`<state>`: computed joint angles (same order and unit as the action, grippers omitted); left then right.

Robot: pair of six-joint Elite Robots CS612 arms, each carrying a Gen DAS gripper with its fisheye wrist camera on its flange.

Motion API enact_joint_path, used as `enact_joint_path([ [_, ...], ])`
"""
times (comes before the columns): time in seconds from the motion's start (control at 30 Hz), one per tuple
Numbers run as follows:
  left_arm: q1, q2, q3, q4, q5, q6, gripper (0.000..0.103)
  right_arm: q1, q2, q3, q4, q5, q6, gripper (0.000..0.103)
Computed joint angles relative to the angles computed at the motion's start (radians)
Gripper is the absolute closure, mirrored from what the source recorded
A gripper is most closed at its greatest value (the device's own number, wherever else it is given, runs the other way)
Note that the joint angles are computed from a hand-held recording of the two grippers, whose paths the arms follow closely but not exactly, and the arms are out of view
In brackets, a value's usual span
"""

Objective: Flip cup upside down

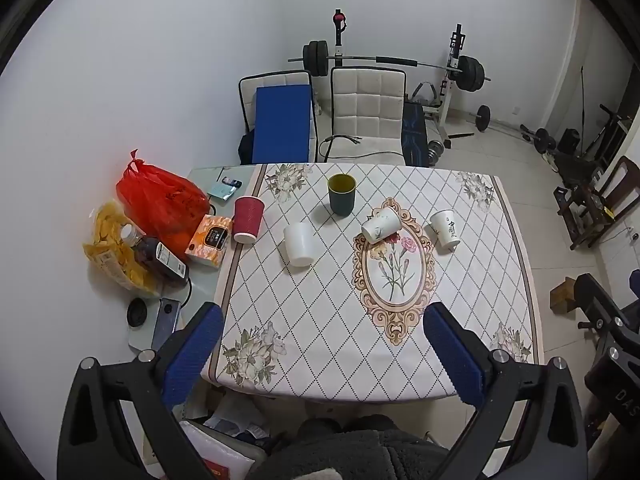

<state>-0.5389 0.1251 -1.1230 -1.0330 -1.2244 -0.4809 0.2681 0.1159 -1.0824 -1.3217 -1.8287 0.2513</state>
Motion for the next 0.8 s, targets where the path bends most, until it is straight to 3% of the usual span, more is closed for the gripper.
enact_joint_path([
  [0.8, 0.0, 0.001, -0.001, -0.017, 0.006, 0.003, 0.0, 0.003, -0.001, -0.008, 0.007, -0.001, 0.001, 0.0],
])
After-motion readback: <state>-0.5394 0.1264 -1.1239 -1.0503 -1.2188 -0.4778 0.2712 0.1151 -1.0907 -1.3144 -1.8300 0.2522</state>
